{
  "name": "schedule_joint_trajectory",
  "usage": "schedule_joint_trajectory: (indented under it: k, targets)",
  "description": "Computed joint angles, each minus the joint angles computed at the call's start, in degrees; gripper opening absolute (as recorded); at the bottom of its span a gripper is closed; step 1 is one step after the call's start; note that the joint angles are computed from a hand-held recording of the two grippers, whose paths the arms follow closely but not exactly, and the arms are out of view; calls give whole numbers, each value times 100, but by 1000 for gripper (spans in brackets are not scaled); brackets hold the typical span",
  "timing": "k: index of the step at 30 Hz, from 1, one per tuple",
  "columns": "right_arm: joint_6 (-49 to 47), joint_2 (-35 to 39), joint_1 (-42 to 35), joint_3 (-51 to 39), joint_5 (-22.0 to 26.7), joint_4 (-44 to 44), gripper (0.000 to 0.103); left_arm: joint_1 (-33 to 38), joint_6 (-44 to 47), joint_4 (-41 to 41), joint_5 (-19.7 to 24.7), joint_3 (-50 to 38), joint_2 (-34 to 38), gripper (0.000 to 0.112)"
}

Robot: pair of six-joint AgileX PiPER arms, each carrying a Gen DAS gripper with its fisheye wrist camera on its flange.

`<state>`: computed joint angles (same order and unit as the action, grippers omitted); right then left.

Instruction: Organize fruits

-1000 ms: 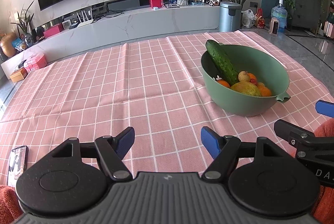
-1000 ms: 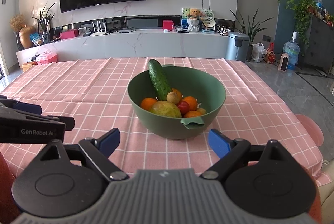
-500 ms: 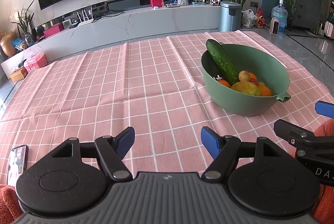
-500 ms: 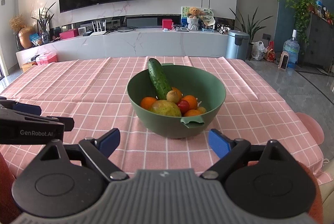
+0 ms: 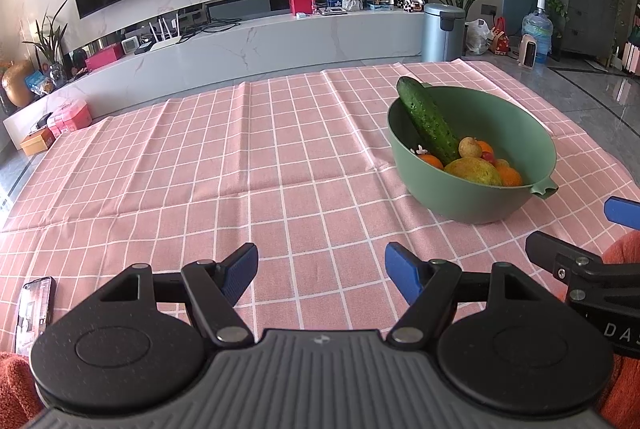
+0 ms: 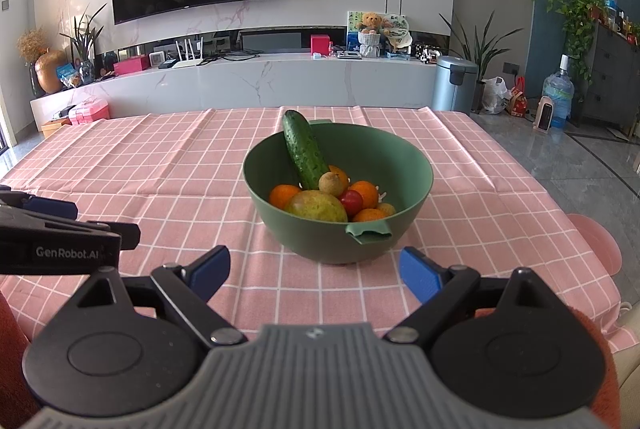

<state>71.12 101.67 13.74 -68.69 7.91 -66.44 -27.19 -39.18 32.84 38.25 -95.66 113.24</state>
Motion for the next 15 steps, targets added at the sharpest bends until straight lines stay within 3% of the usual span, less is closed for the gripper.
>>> schedule_joint_trajectory:
  k: [15]
  targets:
    - [-65,6,-2,-3,0,65,88,6,-88,51,0,48,-45,85]
